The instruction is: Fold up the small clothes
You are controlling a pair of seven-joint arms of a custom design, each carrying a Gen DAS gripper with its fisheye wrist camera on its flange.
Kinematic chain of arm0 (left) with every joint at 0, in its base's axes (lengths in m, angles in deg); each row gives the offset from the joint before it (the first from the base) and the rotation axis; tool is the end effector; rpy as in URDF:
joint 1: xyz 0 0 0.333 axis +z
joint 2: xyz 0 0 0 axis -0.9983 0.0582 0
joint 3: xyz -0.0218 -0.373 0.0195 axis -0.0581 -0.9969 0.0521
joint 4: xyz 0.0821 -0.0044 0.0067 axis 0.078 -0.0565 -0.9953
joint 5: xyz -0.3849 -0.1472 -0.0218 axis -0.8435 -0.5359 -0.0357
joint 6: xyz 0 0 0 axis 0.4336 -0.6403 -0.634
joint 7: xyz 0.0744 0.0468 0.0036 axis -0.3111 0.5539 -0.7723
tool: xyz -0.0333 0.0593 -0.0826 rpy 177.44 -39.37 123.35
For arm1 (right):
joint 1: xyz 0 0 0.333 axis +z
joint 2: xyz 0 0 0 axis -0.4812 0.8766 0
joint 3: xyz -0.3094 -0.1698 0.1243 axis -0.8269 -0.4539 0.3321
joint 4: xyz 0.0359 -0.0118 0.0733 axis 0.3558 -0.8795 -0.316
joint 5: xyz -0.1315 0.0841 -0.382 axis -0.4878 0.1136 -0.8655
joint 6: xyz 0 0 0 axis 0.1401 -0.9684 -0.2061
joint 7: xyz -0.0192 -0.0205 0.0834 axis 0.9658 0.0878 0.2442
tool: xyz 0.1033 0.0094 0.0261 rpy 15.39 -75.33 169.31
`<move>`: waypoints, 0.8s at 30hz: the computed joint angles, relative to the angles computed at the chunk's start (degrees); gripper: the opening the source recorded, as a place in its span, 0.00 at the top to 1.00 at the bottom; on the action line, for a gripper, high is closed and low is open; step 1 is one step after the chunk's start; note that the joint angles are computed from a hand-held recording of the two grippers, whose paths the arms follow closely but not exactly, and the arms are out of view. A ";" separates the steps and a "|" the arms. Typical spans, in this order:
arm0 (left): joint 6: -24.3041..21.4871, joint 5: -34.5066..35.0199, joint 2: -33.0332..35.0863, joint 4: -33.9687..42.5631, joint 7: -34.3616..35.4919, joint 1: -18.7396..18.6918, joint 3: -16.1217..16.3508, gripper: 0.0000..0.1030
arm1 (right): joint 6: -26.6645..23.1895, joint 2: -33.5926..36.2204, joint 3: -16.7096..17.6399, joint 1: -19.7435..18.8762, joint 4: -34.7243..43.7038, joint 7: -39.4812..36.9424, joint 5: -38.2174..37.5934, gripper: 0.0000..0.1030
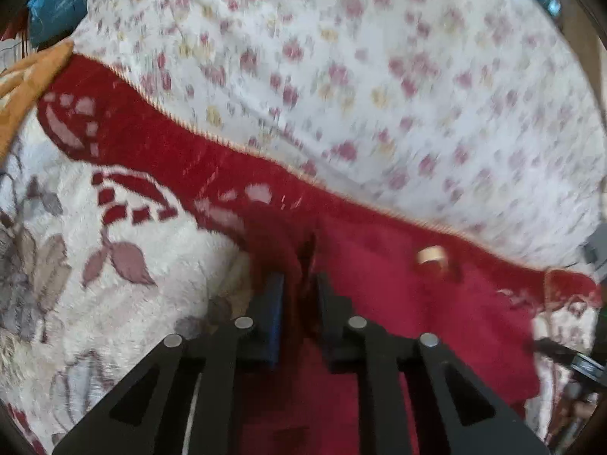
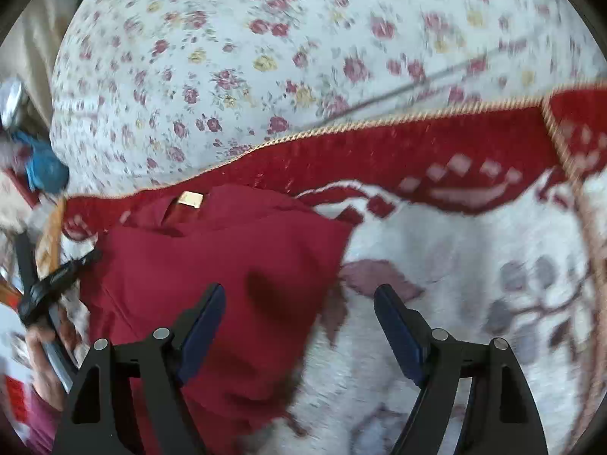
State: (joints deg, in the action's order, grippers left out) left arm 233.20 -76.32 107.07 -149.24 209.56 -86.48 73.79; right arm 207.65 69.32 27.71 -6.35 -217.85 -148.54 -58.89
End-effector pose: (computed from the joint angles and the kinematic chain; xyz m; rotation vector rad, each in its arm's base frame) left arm 0.7246 -0.1203 0.5128 -1.6534 2.3327 -1.0053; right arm 0.4633 0.3110 0.4511 -1.1265 2.2452 -0.2841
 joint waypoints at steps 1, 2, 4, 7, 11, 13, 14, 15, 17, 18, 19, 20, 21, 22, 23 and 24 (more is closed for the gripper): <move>0.26 -0.47 -0.67 -0.54 0.95 0.37 -0.17 0.86 | 1.23 0.86 -0.24 -0.29 0.42 0.91 -0.97 0.18; 0.30 -0.77 -1.26 -1.12 1.81 0.62 -0.24 0.86 | 1.98 2.18 -0.53 -0.43 1.27 1.35 -1.27 0.18; 0.41 -0.49 -1.82 -1.91 2.50 0.53 0.06 0.87 | 2.37 4.03 -1.30 -0.30 2.24 2.48 -0.60 0.20; -0.13 0.89 -2.12 -2.40 1.91 0.06 0.65 0.87 | -1.63 5.66 -1.70 0.27 5.08 -3.06 2.51 0.79; 1.42 3.91 -2.69 -4.49 2.18 -1.39 1.14 0.83 | -20.90 5.96 -2.97 5.54 11.94 -6.54 -4.95 0.85; 2.44 8.48 -2.15 -5.13 -0.39 -3.23 2.36 0.80 | -24.85 7.11 -2.73 5.45 12.99 -7.66 -3.47 0.85; 3.35 11.01 -1.91 -5.56 -2.05 -4.17 3.04 0.79 | -22.04 7.16 -1.43 3.20 11.85 -7.52 -1.00 0.85; 4.16 12.36 -1.79 -5.91 -3.15 -4.58 3.27 0.79 | -20.19 6.87 -1.68 2.95 10.83 -7.17 0.39 0.83; 4.41 12.63 -1.94 -6.06 -3.70 -4.17 2.86 0.79 | -19.69 4.74 -1.51 3.44 8.76 -3.59 -0.06 0.62; 4.27 12.22 -2.02 -5.99 -3.44 -3.73 2.51 0.79 | -19.67 3.60 -1.18 3.68 8.09 -1.89 -0.44 0.44; 4.10 11.91 -2.03 -5.90 -3.29 -3.42 2.28 0.78 | -18.83 2.51 -0.76 3.89 7.40 -0.11 -1.49 0.36; 3.72 11.61 -1.96 -5.72 -3.32 -3.14 2.16 0.78 | -17.47 1.56 -0.19 4.13 6.82 0.66 -2.57 0.36; 3.48 11.50 -1.90 -5.61 -3.43 -3.01 2.10 0.77 | -16.76 1.35 0.45 4.39 7.12 -1.10 -1.89 0.36; 3.41 11.61 -1.88 -5.60 -3.61 -3.02 2.11 0.77 | -16.82 1.84 1.15 4.83 8.22 -6.02 0.52 0.36; 3.70 12.00 -1.98 -5.77 -3.89 -3.17 2.22 0.77 | -19.01 2.76 2.13 5.03 9.80 -10.54 2.68 0.37; 3.89 12.36 -2.03 -5.86 -4.18 -3.29 2.30 0.77 | -24.39 4.28 2.54 6.36 12.31 -14.88 4.74 0.41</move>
State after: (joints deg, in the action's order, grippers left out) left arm 237.09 -63.96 105.04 -155.11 205.37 -89.77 76.09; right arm 183.27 73.61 30.25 0.02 -205.54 -163.41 -54.15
